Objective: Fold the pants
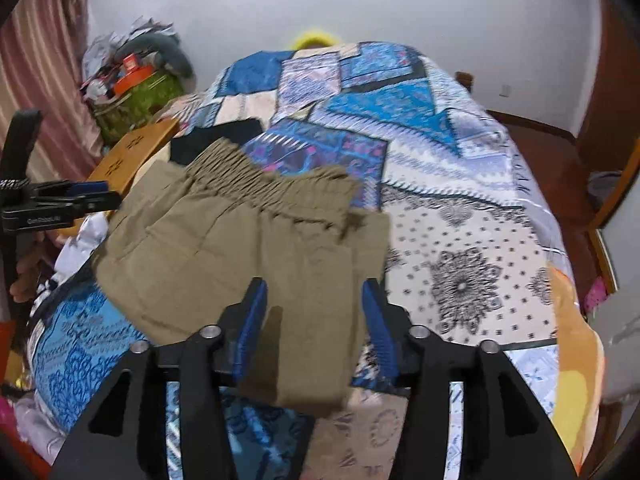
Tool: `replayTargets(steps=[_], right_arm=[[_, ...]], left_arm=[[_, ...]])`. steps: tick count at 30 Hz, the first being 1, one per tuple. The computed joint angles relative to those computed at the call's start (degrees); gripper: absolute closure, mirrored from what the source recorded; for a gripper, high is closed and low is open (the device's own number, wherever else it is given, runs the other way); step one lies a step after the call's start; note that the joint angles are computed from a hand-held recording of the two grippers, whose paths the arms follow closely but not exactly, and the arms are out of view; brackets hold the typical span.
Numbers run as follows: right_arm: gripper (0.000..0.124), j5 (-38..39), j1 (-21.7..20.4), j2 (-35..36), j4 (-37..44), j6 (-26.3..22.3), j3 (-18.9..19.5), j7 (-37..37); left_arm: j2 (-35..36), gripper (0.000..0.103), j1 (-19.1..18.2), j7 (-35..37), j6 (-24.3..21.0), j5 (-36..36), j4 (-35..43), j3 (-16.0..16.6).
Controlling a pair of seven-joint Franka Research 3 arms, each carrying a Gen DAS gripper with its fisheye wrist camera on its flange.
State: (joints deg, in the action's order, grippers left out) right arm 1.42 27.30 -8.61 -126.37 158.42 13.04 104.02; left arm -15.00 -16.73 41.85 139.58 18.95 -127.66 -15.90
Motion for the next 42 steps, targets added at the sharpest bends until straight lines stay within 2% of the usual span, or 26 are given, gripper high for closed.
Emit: replayTargets(steps=[2, 4, 7, 10, 12, 15, 18, 20, 22, 23, 24, 25, 28, 31, 34, 39, 42], right_arm=[[0.073, 1.46, -0.02, 0.70, 0.49, -0.26, -0.59, -0.17], [0.063, 5.46, 0.68, 1.95, 1.19, -0.77, -1.65, -2.94], [0.061, 9.58, 0.79, 5.13, 3.98, -4.42, -2.50, -5.26], [0.061, 21.15, 1.31, 6.97, 5.20, -5.54, -3.30, -12.64], [0.060, 24.81, 1.43, 7.97, 6.19, -6.14, -3.14, -15.99], [0.058, 23.54, 1.39, 9.09, 7.13, -5.88, -2.83, -14.92], [0.060, 29.10, 0.82, 10.20, 8.09, -6.43, -3.01, -16.63], [0.065, 29.46, 0.63, 10.71, 8.37, -5.75, -3.05, -15.83], [0.073, 30.71, 0.49, 11.02, 8.59, -5.18, -2.95, -15.73], [0.077, 31.80, 0.40, 11.14, 8.65, -4.85, -2.89, -16.10], [0.082, 32.54, 0.32, 11.28, 8.81, -4.74, -2.86, -16.28], [0.088, 32.99, 0.28, 11.42, 8.96, -4.49, -2.84, -16.25], [0.101, 31.55, 0.48, 10.99, 8.77, -3.35, -2.70, -16.37], [0.108, 25.17, 1.21, 10.23, 8.14, -0.92, -2.61, -13.48], [0.112, 20.68, 1.48, 9.90, 8.54, 0.14, -2.66, -11.50], [0.115, 18.15, 1.50, 10.57, 11.39, 0.88, -2.76, -10.10], [0.116, 12.98, 1.98, 11.70, 14.22, 2.18, -2.87, -7.32]], left_arm=[[-0.20, 0.034, 0.45, -0.12, 0.14, -1.07, -0.94, 0.92], [0.01, 0.032, 0.80, -0.07, 0.10, -2.25, -1.71, 1.52], [1.63, 0.032, 0.65, 2.36, 0.74, -6.39, -2.31, 2.96], [3.93, 0.032, 0.02, 7.14, 2.73, -11.73, -2.36, 4.11], [5.36, 0.032, 0.37, 7.66, 2.55, -11.49, -1.36, 3.40], [6.51, 0.032, 0.96, 6.96, 2.25, -9.03, -0.12, 2.48], [7.24, 0.033, 1.21, 7.17, 3.16, -9.99, 0.23, 2.72], [7.54, 0.041, 1.34, 7.22, 4.44, -10.74, 0.17, 2.85], [7.73, 0.061, 1.41, 7.08, 5.51, -11.21, 0.16, 2.82], [8.02, 0.066, 1.64, 5.87, 5.20, -9.93, 0.65, 2.50], [8.22, 0.079, 1.99, 3.69, 4.71, -7.28, 1.16, 1.96], [8.79, 0.089, 2.38, 0.24, 2.24, -2.81, 2.55, 0.99], [9.21, 0.096, 1.97, -4.03, -0.65, 3.70, 4.34, 0.05], [8.88, 0.098, 1.30, -7.70, -2.95, 10.78, 5.64, -0.81], [7.88, 0.098, 0.81, -7.71, -3.04, 13.60, 6.36, -0.68], [5.99, 0.102, 1.22, -5.60, -1.41, 14.59, 7.11, -0.09], [4.47, 0.103, 2.47, -7.83, -2.42, 20.07, 7.86, -0.80]])
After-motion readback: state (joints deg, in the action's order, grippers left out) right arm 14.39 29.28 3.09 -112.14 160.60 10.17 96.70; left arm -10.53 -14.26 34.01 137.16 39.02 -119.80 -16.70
